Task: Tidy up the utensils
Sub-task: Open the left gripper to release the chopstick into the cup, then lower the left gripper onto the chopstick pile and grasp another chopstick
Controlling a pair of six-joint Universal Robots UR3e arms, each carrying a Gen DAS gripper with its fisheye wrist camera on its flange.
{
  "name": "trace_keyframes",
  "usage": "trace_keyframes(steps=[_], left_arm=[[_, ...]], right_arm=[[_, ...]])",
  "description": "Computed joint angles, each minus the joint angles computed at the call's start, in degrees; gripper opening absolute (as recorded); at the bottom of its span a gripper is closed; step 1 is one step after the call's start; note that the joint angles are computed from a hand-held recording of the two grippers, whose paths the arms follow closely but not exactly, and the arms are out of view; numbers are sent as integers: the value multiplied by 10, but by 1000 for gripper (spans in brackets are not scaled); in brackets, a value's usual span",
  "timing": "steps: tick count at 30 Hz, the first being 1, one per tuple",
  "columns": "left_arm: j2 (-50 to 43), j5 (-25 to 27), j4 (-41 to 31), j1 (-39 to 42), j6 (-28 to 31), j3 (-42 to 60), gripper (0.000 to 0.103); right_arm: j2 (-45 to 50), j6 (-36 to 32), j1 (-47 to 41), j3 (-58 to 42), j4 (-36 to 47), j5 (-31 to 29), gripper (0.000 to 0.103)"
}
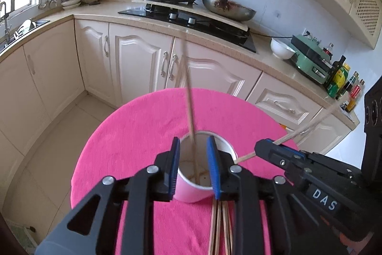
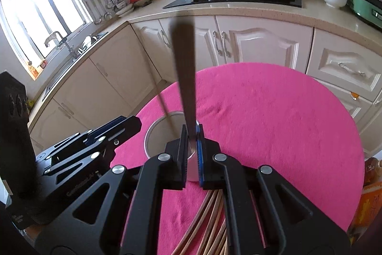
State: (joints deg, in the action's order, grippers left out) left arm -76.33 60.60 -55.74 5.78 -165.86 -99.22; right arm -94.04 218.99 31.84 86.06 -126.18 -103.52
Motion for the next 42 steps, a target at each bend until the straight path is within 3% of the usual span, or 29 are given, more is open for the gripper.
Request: trace_keyframes(steps=[2, 3, 4, 10, 18, 25, 36, 42], left_arm=[[17, 4, -14, 1, 2, -6, 24], [21, 6, -18, 1, 2, -6, 24], [30, 10, -26, 1, 3, -9, 24], [83, 20, -68, 18, 11, -32, 27], [143, 32, -169, 23, 48, -76, 27], [80, 93, -223, -59, 57, -77, 27], [10, 182, -189, -143, 47, -95, 27], [-31, 197, -180, -158, 36, -68, 27]], right_arm=[[-9, 7, 0, 6, 4, 1, 29], [-14, 10, 0, 9, 2, 0, 49], [-21, 14, 5, 17, -6, -8, 54], [-42, 15, 10, 20, 3, -6, 57], [-129, 17, 52, 55, 75, -59, 60], [-210, 71, 61, 149, 137, -56, 60], [-248, 115, 50, 265, 160, 12, 60], [-236, 100, 39, 279, 154, 43, 38]])
